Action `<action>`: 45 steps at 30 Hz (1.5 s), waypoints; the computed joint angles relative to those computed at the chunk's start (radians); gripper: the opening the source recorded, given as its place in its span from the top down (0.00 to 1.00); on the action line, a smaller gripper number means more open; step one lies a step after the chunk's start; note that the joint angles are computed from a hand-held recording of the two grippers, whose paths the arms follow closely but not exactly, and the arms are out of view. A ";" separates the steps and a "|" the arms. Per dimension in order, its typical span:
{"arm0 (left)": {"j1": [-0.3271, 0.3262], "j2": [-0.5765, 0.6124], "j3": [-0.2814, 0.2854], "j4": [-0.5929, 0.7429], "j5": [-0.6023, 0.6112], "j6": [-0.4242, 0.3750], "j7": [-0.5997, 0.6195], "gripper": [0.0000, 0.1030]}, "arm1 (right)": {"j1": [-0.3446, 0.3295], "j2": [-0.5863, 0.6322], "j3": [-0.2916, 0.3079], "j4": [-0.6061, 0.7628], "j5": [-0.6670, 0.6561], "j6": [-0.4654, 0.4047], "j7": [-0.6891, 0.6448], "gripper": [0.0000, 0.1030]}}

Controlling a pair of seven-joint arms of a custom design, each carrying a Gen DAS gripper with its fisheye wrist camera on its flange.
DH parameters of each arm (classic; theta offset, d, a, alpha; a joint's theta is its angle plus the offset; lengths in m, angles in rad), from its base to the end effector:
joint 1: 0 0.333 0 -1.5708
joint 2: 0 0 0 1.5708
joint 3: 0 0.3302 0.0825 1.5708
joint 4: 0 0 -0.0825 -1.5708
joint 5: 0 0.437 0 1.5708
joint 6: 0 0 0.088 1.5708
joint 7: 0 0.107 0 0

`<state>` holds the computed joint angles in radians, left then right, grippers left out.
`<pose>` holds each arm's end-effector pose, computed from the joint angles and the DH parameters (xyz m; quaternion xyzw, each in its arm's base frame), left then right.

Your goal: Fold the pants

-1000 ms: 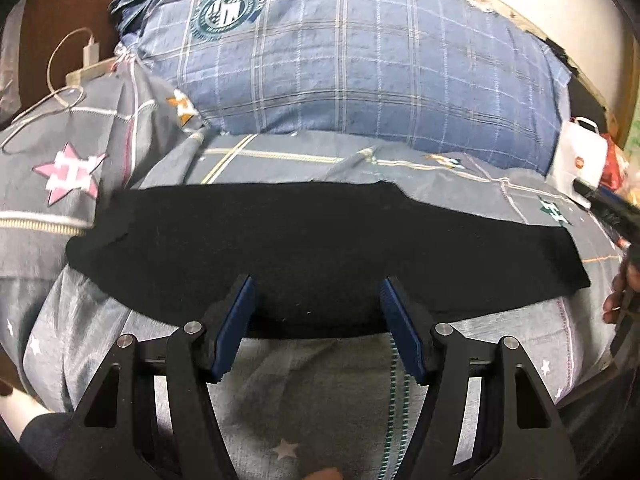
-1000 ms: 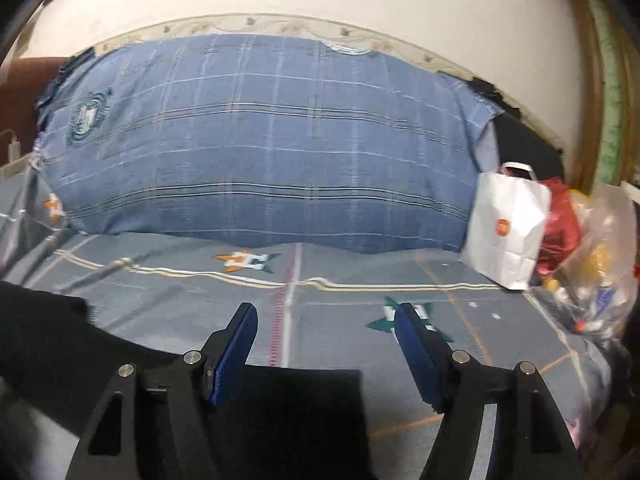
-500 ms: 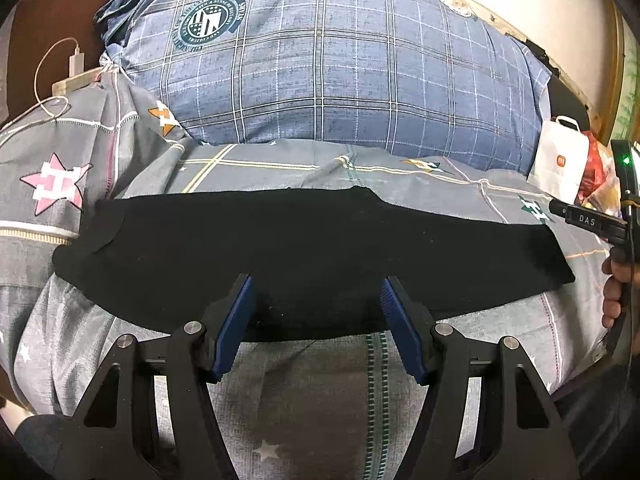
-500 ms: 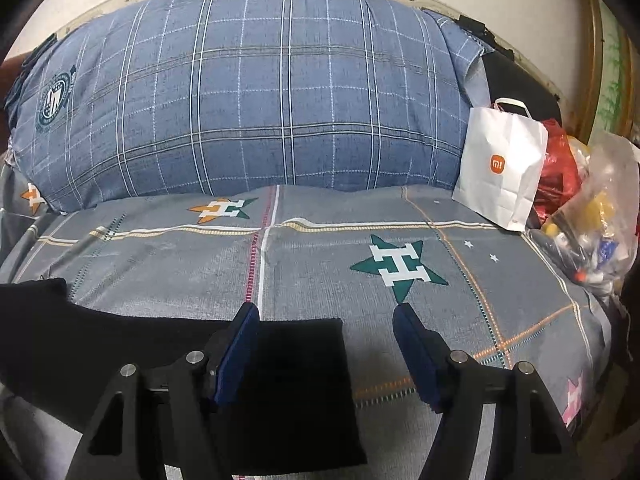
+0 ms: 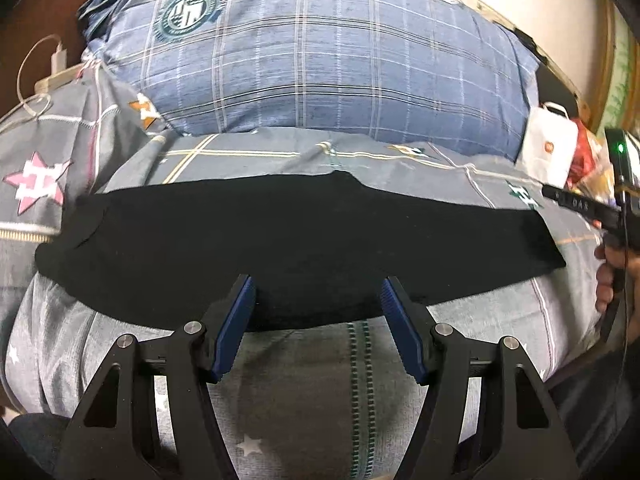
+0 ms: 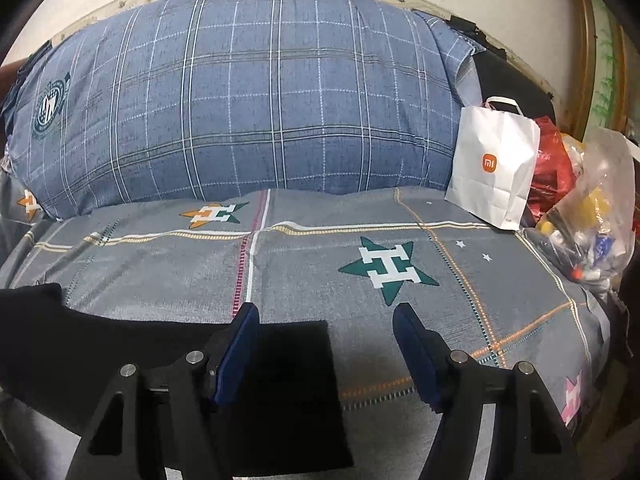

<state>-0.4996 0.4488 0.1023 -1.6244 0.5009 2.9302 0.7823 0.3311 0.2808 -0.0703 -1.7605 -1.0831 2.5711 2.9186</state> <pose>0.6973 -0.3397 0.4463 -0.6103 0.6635 -0.3607 0.2391 0.6944 0.2046 0.4474 -0.5359 0.7152 -0.3858 0.2291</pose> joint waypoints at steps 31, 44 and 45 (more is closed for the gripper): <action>0.028 -0.011 -0.038 -0.026 -0.001 -0.071 -0.133 0.37 | -0.050 -0.084 -0.011 -0.139 0.033 0.205 0.053 0.35; 0.031 0.261 -0.067 0.412 -0.135 -0.294 0.153 0.33 | -0.164 -0.191 0.005 -0.311 0.132 0.275 0.201 0.35; 0.020 0.260 -0.060 0.414 -0.118 -0.307 0.157 0.30 | -0.167 -0.194 0.006 -0.315 0.128 0.278 0.209 0.35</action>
